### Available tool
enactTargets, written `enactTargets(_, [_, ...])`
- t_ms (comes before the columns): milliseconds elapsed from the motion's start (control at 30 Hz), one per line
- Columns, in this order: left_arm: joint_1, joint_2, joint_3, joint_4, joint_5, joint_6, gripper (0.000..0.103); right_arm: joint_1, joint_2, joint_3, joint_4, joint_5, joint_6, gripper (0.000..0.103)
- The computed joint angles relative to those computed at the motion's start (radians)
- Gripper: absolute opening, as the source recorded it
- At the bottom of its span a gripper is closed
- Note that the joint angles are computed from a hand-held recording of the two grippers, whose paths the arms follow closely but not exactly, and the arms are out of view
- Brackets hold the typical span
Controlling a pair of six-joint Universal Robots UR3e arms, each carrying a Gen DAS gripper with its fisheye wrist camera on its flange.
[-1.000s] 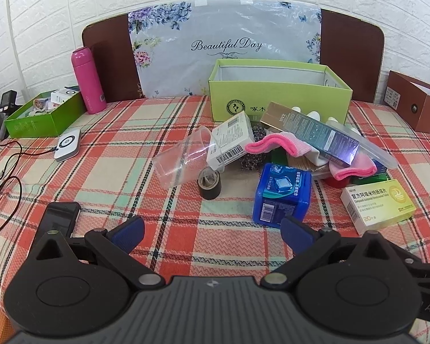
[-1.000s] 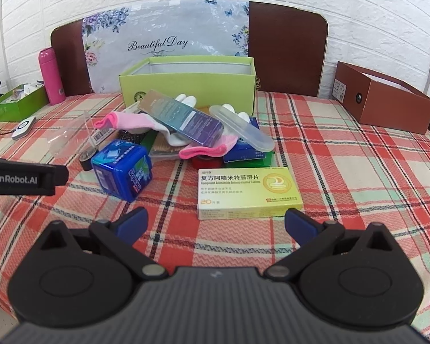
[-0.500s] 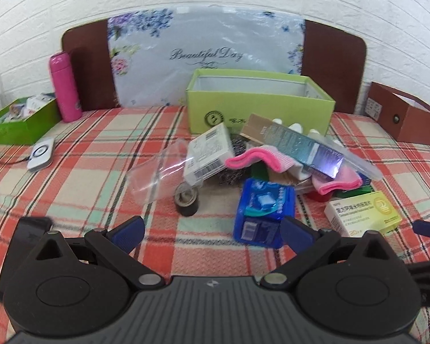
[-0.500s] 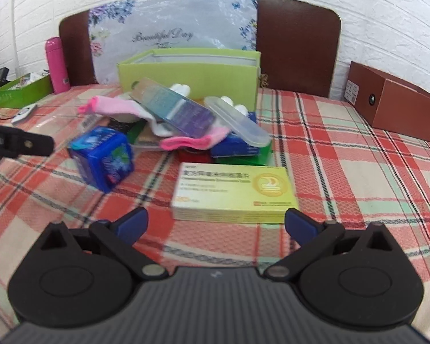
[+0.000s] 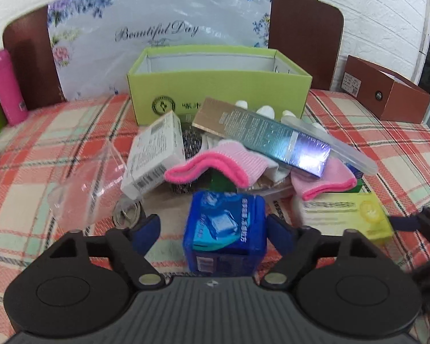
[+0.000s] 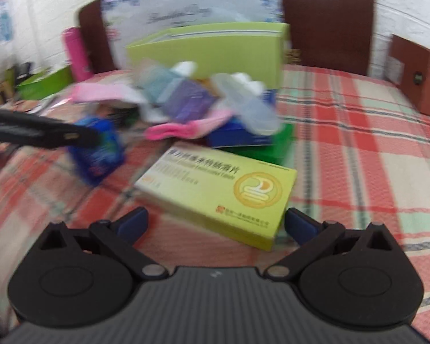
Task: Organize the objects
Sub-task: 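Reach the left tool to the blue tissue pack while the right tool reaches the yellow medicine box, then grasp the blue tissue pack with left tool while right tool grasps yellow medicine box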
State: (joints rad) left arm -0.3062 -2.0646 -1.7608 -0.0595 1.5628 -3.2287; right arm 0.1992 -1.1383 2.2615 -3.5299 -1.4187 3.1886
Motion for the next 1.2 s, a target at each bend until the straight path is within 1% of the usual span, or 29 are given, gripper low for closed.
enactTargets(33, [0.018, 0.011, -0.026, 0.011, -0.032, -0.010, 0.069, -0.009, -0.025, 0.030, -0.005, 0.077, -0.017, 0.103])
enactTargets(67, [0.032, 0.025, -0.054, 0.019, -0.058, -0.020, 0.064, -0.015, -0.043, 0.054, -0.013, 0.132, -0.037, 0.103])
enactTargets(100, [0.040, 0.040, -0.086, 0.041, -0.068, -0.026, 0.064, -0.009, -0.062, 0.070, -0.020, 0.157, -0.061, 0.103])
enactTargets(133, [0.041, 0.052, -0.110, 0.055, -0.063, -0.025, 0.064, 0.008, -0.073, 0.070, -0.027, 0.134, -0.076, 0.103])
enactTargets(233, [0.040, 0.075, -0.149, 0.077, -0.038, -0.007, 0.064, 0.053, -0.047, 0.018, -0.063, 0.010, -0.117, 0.103])
enactTargets(267, [0.041, 0.077, -0.149, 0.076, -0.037, -0.001, 0.064, 0.051, -0.036, -0.008, -0.044, 0.003, -0.130, 0.103])
enactTargets(400, [0.048, 0.084, -0.146, 0.054, -0.045, 0.012, 0.065, 0.028, 0.049, -0.135, 0.063, 0.045, -0.153, 0.103])
enactTargets(433, [0.053, 0.087, -0.152, 0.056, -0.054, 0.017, 0.065, 0.038, 0.060, -0.155, 0.089, 0.027, -0.140, 0.103])
enactTargets(467, [0.062, 0.094, -0.164, 0.058, -0.069, 0.021, 0.064, 0.055, 0.062, -0.169, 0.125, -0.010, -0.104, 0.095])
enactTargets(500, [0.069, 0.102, -0.176, 0.063, -0.080, 0.021, 0.063, 0.071, 0.056, -0.158, 0.126, -0.035, -0.060, 0.087])
enactTargets(533, [0.073, 0.110, -0.186, 0.061, -0.084, 0.021, 0.063, 0.081, 0.044, -0.137, 0.119, -0.044, -0.027, 0.077])
enactTargets(600, [0.070, 0.124, -0.195, 0.051, -0.080, 0.030, 0.063, 0.109, 0.003, -0.090, 0.118, -0.051, 0.016, 0.076])
enactTargets(667, [0.059, 0.120, -0.192, 0.055, -0.064, 0.039, 0.063, 0.129, -0.032, -0.067, 0.142, -0.031, 0.003, 0.077])
enactTargets(700, [0.052, 0.110, -0.185, 0.065, -0.051, 0.039, 0.063, 0.149, -0.032, -0.075, 0.148, -0.050, -0.005, 0.078])
enactTargets(767, [0.039, 0.093, -0.163, 0.059, -0.029, 0.036, 0.064, 0.189, -0.010, -0.134, 0.175, -0.116, -0.002, 0.089])
enactTargets(833, [0.036, 0.085, -0.143, 0.039, -0.024, 0.023, 0.064, 0.211, 0.018, -0.212, 0.235, -0.167, 0.025, 0.089])
enactTargets(900, [0.041, 0.082, -0.139, 0.038, -0.035, 0.013, 0.064, 0.216, 0.053, -0.275, 0.266, -0.179, 0.061, 0.088])
enactTargets(1000, [0.042, 0.076, -0.132, 0.029, -0.036, 0.009, 0.064, 0.239, 0.102, -0.338, 0.283, -0.217, 0.076, 0.079])
enactTargets(1067, [0.056, 0.079, -0.144, 0.031, -0.064, 0.010, 0.063, 0.251, 0.119, -0.351, 0.290, -0.235, 0.096, 0.067])
enactTargets(1133, [0.067, 0.094, -0.174, 0.052, -0.085, 0.006, 0.062, 0.256, 0.118, -0.329, 0.257, -0.242, 0.114, 0.066])
enactTargets(1200, [0.076, 0.120, -0.200, 0.047, -0.103, 0.013, 0.062, 0.254, 0.086, -0.295, 0.258, -0.225, 0.128, 0.065])
